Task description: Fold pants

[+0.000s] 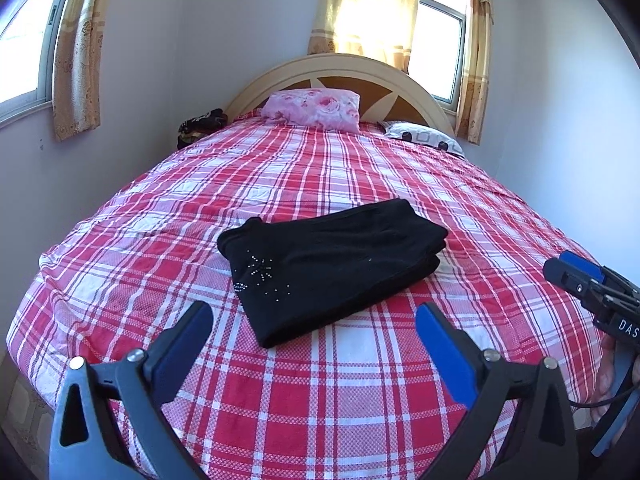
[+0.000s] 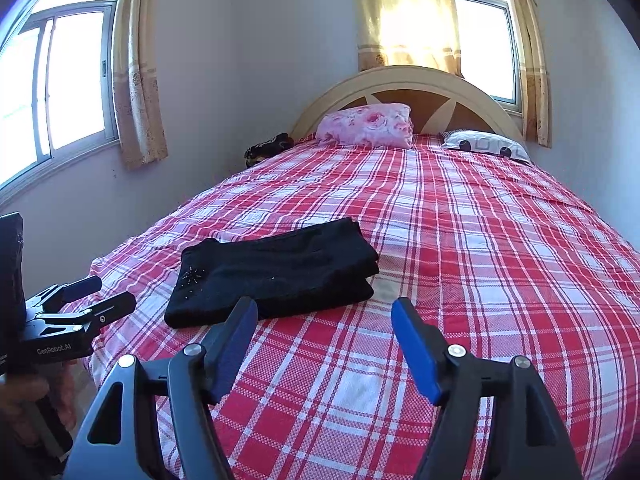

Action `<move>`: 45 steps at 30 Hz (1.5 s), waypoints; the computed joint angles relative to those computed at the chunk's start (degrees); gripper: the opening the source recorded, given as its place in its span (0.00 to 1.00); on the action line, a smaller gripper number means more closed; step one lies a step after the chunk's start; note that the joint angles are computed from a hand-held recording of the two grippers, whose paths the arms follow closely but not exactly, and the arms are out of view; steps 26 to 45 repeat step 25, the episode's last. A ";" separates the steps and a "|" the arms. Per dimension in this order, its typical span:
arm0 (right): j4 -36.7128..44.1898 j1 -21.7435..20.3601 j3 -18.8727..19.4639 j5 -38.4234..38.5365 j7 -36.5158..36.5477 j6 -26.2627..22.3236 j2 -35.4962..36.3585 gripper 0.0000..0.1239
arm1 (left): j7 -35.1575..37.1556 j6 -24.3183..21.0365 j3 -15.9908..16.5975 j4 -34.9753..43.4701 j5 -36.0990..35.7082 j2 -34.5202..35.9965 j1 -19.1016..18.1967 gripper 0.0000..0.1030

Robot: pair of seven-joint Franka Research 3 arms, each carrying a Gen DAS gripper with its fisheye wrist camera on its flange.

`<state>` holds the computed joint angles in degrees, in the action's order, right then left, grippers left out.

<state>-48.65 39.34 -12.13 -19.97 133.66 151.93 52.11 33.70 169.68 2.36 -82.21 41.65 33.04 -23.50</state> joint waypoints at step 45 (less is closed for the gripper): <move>-3.22 0.87 -0.36 -0.78 0.33 2.29 -1.67 0.58 | -4.43 -3.75 0.12 0.88 5.93 -0.20 -0.69 1.00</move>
